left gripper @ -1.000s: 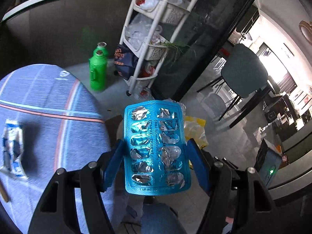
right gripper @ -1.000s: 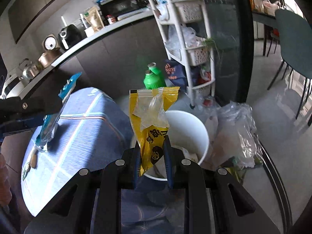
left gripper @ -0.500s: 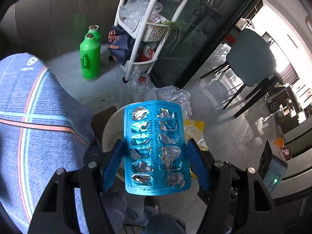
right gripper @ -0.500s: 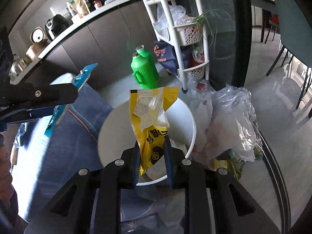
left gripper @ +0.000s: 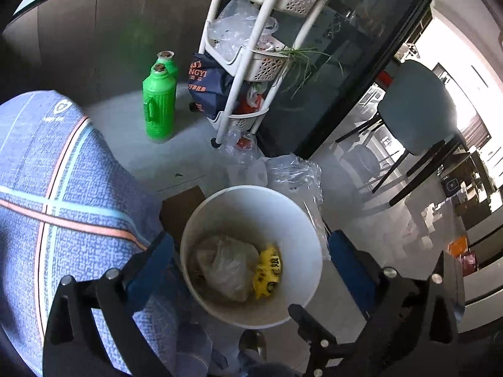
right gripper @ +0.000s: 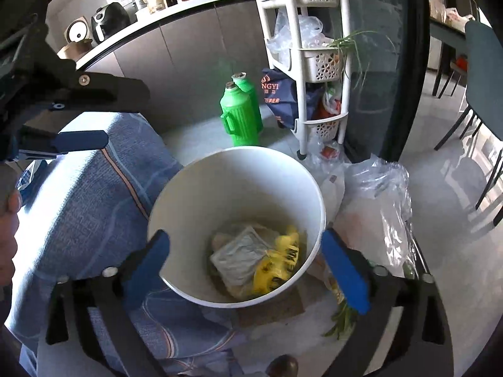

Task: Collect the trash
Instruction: 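Carry the yellow wrapper and blister pack to the white bucket and release both, then move both tools back over the table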

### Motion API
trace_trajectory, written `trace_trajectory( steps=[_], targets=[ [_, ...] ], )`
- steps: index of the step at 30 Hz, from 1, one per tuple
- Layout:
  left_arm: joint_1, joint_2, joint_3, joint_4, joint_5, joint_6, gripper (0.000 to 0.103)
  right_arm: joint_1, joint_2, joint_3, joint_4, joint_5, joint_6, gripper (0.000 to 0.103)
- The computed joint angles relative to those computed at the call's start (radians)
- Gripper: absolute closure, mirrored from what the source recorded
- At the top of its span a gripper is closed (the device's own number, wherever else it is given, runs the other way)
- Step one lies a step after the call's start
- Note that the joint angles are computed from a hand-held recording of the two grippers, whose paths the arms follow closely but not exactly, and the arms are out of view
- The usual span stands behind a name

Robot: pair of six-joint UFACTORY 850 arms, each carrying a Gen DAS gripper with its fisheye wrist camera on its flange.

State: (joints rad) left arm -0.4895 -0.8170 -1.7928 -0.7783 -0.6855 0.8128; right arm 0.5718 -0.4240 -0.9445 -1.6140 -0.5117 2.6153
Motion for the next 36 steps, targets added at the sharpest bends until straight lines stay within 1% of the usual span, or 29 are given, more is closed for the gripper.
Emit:
trace_trajectory(
  steps=[5,9,16,23,27,30,36],
  targets=[
    [0.013,0.03,0.031,-0.004,-0.009,-0.018,0.004,0.006,0.008,-0.01,0.039,0.008,-0.038,0.009],
    [0.024,0.06,0.059,0.003,0.004,-0.022,0.004,0.029,0.025,-0.026,0.088,-0.013,-0.089,0.009],
    [0.066,0.165,0.151,-0.029,0.02,-0.016,0.004,0.083,0.067,-0.055,0.137,-0.074,-0.162,0.009],
    [0.132,0.321,0.306,-0.077,0.069,0.062,0.004,0.144,0.076,-0.122,0.192,-0.124,-0.276,0.009],
    [0.173,0.398,0.379,-0.077,0.102,0.073,0.004,0.172,0.067,-0.165,0.202,-0.132,-0.325,0.009],
    [0.211,0.437,0.417,-0.077,0.11,0.074,0.004,0.188,0.056,-0.198,0.217,-0.125,-0.365,0.009],
    [0.301,0.472,0.465,-0.098,0.101,0.11,0.004,0.212,0.021,-0.276,0.253,-0.095,-0.459,0.009]
  ],
)
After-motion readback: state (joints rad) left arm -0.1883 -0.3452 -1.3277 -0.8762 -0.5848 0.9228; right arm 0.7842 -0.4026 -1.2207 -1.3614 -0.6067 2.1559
